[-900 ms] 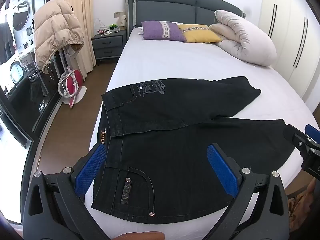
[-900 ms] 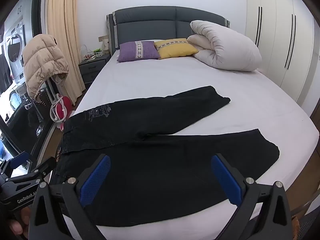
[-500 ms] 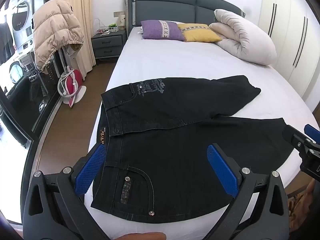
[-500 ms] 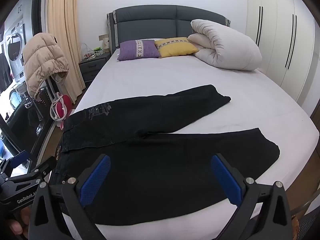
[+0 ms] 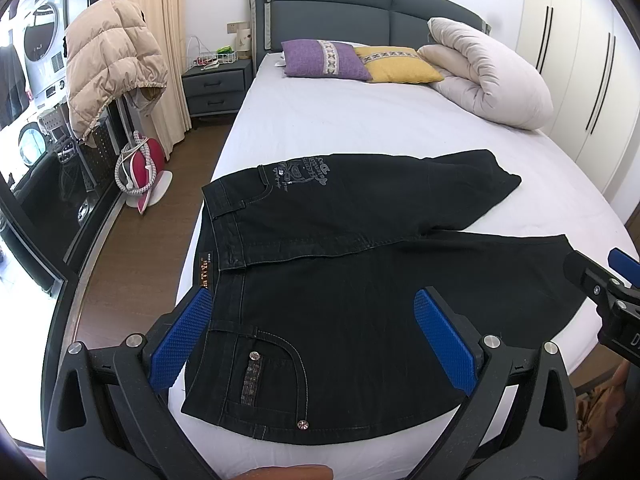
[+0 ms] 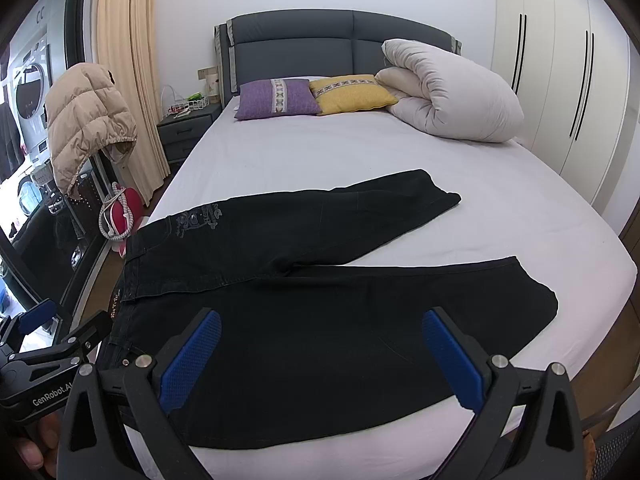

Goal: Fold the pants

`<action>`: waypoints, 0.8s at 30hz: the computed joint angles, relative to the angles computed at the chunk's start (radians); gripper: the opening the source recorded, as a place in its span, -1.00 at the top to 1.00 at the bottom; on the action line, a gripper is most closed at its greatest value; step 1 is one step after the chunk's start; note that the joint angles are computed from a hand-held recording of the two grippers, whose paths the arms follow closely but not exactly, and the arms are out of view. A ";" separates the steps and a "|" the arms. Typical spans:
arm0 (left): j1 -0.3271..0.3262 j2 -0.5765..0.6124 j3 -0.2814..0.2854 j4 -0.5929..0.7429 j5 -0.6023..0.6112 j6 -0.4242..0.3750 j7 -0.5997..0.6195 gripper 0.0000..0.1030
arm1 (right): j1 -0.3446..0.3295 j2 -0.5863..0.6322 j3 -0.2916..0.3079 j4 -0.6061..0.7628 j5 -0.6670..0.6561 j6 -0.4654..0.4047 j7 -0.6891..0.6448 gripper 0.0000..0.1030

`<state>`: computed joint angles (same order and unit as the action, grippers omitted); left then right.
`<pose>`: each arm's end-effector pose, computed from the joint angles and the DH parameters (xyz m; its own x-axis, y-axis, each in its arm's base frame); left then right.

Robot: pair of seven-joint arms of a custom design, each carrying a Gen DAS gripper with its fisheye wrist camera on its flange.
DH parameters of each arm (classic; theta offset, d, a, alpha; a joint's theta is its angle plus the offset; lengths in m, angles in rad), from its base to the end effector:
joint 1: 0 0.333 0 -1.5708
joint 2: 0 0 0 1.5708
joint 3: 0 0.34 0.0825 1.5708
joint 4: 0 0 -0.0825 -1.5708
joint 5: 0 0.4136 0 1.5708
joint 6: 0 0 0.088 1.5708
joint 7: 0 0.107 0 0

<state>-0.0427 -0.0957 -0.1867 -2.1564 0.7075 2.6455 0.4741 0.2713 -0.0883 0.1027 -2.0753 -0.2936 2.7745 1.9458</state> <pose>0.5634 -0.1519 0.5100 0.3065 -0.9507 0.0476 -0.6841 -0.2548 -0.6835 0.5542 0.2332 0.5719 0.2274 -0.9738 0.0091 -0.6714 -0.1636 -0.7229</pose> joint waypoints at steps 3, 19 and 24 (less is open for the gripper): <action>-0.001 0.000 0.000 0.000 -0.001 0.001 0.001 -1.00 | 0.001 0.000 0.000 0.001 0.002 -0.002 -0.002 -1.00; -0.001 -0.001 0.000 0.000 -0.006 0.000 0.005 -1.00 | -0.001 -0.003 0.000 -0.022 -0.004 0.013 0.003 -1.00; -0.001 -0.001 0.000 -0.001 -0.007 -0.001 0.005 -1.00 | 0.001 0.003 0.002 -0.015 -0.012 0.009 0.011 -1.00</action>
<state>-0.0436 -0.0970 -0.1869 -2.1571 0.7009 2.6445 0.4794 0.2723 -0.0853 0.1051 -2.0899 -0.3052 2.7837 1.9572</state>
